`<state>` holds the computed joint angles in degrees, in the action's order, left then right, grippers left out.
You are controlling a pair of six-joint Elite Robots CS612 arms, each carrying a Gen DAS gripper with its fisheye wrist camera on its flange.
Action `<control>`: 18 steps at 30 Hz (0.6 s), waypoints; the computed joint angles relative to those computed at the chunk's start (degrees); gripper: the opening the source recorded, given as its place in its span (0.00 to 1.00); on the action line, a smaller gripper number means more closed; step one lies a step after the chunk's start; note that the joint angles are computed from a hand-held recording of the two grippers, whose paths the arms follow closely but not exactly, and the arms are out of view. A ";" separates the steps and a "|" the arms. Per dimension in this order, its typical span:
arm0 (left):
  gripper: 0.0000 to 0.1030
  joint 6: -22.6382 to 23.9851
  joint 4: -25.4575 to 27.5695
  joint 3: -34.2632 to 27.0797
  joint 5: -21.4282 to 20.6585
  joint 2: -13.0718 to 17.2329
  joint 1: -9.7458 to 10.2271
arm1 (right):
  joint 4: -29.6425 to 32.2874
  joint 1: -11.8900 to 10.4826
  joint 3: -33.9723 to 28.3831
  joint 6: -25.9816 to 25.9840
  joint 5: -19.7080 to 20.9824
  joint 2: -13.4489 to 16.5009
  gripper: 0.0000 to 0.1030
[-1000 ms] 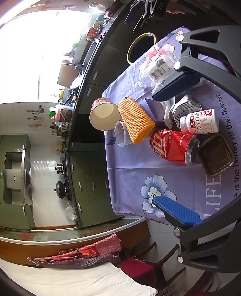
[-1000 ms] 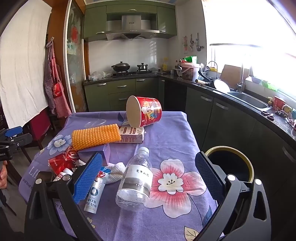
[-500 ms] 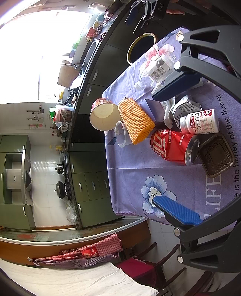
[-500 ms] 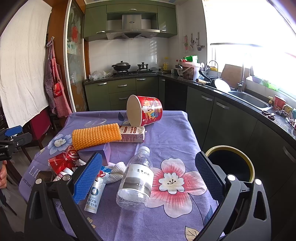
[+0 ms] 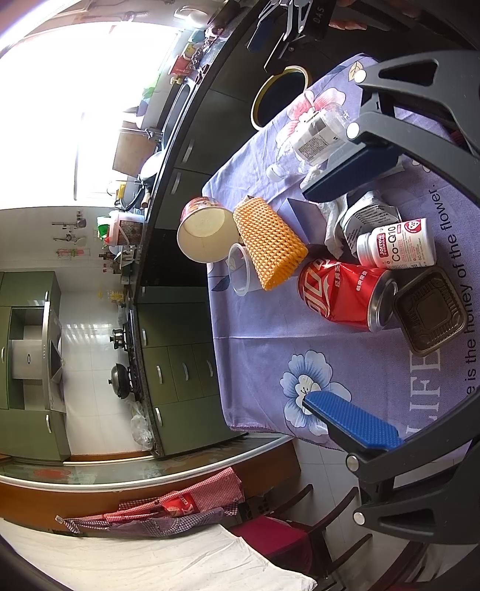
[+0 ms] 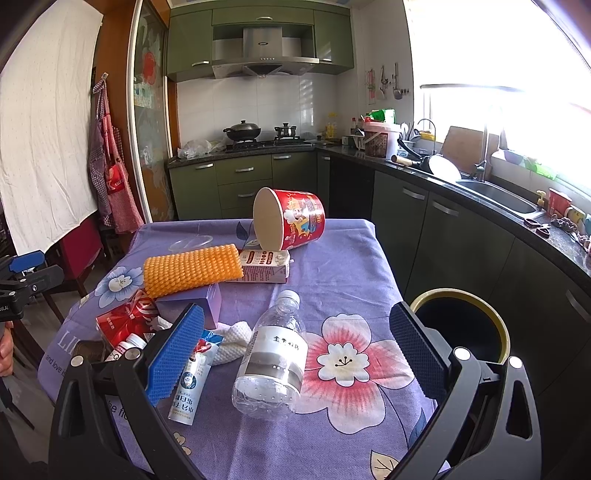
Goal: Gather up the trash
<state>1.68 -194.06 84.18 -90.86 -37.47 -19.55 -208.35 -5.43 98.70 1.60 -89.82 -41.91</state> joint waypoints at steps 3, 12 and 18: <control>0.94 0.04 0.04 0.01 0.00 -0.01 0.00 | 0.04 0.04 -0.06 0.02 -0.19 0.04 0.96; 0.94 0.29 -0.04 0.10 -0.12 0.07 -0.11 | 0.21 -0.03 -0.07 -0.01 0.02 0.01 0.96; 0.94 0.47 -0.24 0.36 -0.11 0.06 -0.13 | -0.02 0.11 -0.15 0.13 -0.07 0.30 0.96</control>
<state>2.15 -194.30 84.55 -90.98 -37.41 -19.68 -208.37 -5.32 98.55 1.74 -89.90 -41.61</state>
